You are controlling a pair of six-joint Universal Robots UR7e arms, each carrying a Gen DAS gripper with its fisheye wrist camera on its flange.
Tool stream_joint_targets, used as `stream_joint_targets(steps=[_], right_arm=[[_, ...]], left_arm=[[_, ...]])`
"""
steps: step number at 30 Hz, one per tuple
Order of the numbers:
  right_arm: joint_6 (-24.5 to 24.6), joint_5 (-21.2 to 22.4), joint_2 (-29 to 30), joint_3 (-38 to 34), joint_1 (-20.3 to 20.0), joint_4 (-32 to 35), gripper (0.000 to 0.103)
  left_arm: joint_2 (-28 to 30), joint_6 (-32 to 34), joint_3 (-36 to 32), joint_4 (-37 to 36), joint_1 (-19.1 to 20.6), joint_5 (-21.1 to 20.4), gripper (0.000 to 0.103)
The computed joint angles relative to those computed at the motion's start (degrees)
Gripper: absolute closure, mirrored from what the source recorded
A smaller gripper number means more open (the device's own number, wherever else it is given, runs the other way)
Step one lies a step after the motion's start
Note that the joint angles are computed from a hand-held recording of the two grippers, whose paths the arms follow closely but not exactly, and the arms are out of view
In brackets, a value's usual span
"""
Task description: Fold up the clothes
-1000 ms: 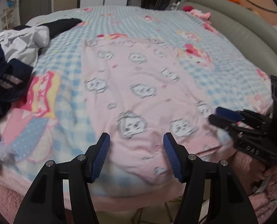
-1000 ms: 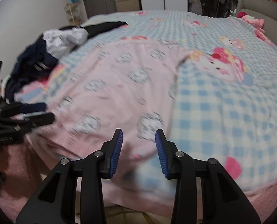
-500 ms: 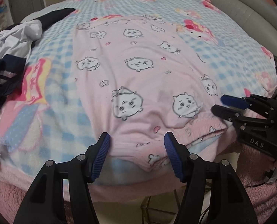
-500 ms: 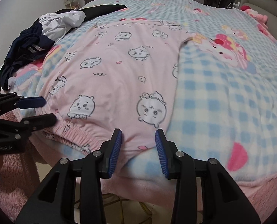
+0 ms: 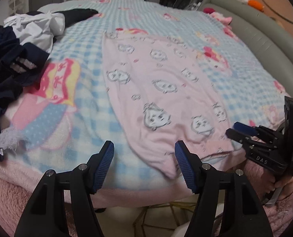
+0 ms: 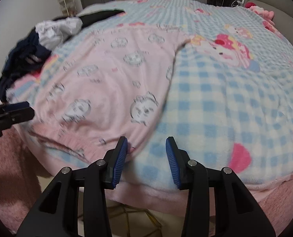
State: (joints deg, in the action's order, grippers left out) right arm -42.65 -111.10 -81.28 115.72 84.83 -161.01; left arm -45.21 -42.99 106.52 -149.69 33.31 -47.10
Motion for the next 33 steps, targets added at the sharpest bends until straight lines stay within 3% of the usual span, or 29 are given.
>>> stream_joint_targets(steps=[4, 9, 14, 18, 22, 25, 29, 33], right_arm=[[-0.5, 3.2, -0.4, 0.1, 0.4, 0.5, 0.063], [-2.7, -2.9, 1.7, 1.0, 1.5, -1.4, 0.063], [-0.7, -3.7, 1.6, 0.0, 0.7, -0.8, 0.060], [1.0, -1.5, 0.7, -0.9, 0.0, -0.4, 0.060], [-0.5, 0.2, 2.1, -3.6, 1.5, -0.4, 0.060], [-1.1, -1.4, 5.0, -6.5, 3.1, 0.2, 0.060], [-1.8, -3.3, 8.0, -8.2, 4.3, 1.2, 0.060], [-2.9, -5.3, 9.4, -7.3, 4.0, 1.4, 0.060]], left_arm=[[2.7, 0.5, -3.5, 3.8, 0.4, 0.1, 0.037], [4.0, -2.6, -5.5, 10.9, 1.0, 0.2, 0.035], [2.4, -5.8, -4.2, 14.0, 1.0, 1.6, 0.035], [-0.3, -2.6, 0.0, 0.9, 0.2, 1.8, 0.039], [2.5, 3.4, -5.7, 4.3, 0.5, 5.6, 0.039], [5.2, 6.7, -10.1, 4.6, 2.1, 3.6, 0.039], [9.2, 7.0, -16.5, 13.8, 3.5, 2.8, 0.039], [9.9, 5.8, -16.7, 16.8, 4.0, 2.5, 0.037]])
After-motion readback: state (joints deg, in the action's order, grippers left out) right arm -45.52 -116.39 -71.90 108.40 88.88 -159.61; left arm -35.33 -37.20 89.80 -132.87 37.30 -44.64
